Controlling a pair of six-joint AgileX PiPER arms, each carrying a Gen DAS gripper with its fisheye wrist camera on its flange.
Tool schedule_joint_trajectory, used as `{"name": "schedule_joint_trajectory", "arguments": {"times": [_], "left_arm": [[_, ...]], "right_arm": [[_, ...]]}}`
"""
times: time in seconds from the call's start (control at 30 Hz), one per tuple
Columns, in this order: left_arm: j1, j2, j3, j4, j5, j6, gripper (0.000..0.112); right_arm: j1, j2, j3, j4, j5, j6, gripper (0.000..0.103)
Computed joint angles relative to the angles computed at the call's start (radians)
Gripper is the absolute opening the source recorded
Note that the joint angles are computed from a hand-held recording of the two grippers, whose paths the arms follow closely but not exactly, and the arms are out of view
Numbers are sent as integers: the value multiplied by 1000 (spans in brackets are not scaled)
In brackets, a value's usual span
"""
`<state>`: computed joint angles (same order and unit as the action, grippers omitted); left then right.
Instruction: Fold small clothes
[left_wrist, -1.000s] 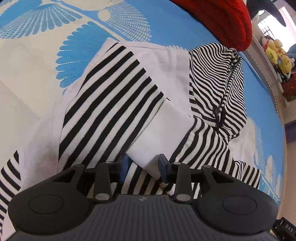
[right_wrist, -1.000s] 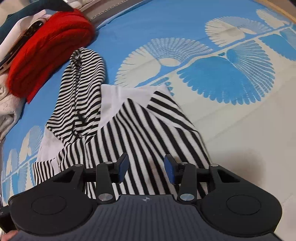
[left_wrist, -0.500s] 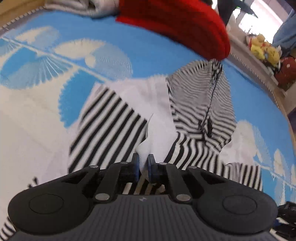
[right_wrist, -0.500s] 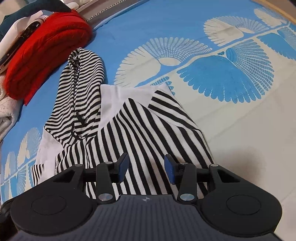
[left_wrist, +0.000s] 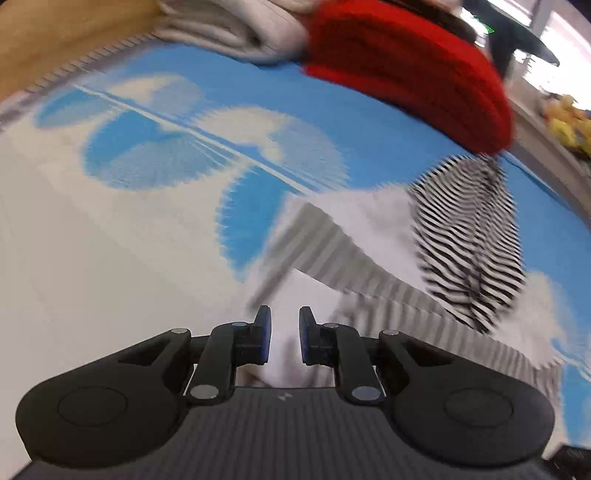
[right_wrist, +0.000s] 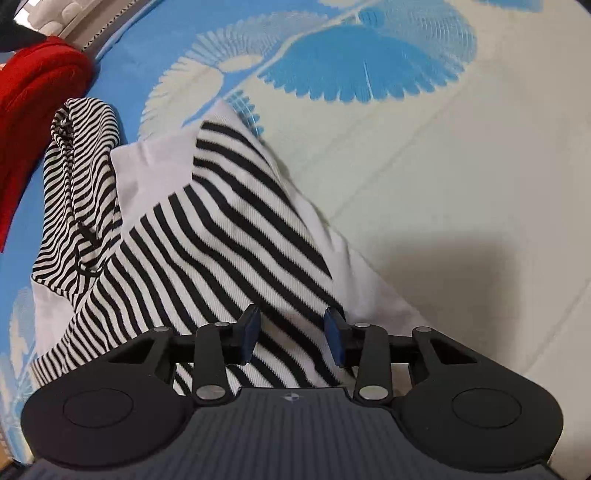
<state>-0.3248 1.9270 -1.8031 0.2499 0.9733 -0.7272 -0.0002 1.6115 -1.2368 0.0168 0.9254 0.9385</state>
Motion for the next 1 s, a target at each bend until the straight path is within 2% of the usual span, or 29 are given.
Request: {"name": "schedule_joint_trajectory", "arguments": {"times": [0.03, 0.07, 0.1, 0.13, 0.17, 0.23, 0.3, 0.33, 0.47, 0.67, 0.87, 1.0], "left_arm": [[23, 31, -28, -78, 22, 52, 19], [50, 75, -68, -168, 76, 108, 19], [73, 117, -106, -224, 128, 136, 19], [89, 133, -103, -257, 145, 136, 19], [90, 121, -84, -251, 122, 125, 19], [64, 114, -112, -201, 124, 140, 19], [48, 71, -63, -179, 32, 151, 25], [45, 65, -51, -178, 18, 155, 26], [43, 137, -131, -200, 110, 162, 26], [-19, 92, -103, -55, 18, 222, 26], [-23, 77, -151, -42, -11, 307, 26], [-45, 126, -256, -30, -19, 392, 26]], "right_arm": [[-1, -1, 0, -7, -1, 8, 40], [3, 1, -4, -14, 0, 11, 40], [-3, 11, -12, -10, 0, -8, 40], [-6, 18, -15, -3, 1, -23, 40], [-9, 19, -15, 5, 4, -30, 40], [-19, 15, -14, 13, 8, -43, 40], [-8, 11, -32, -17, 18, -48, 41], [4, 10, -42, -43, 18, -51, 42], [51, 7, -96, -116, 5, -192, 47], [111, -6, -138, -290, 0, -303, 49], [85, -14, -153, -299, 5, -399, 49], [53, -22, -160, -292, 7, -469, 49]]}}
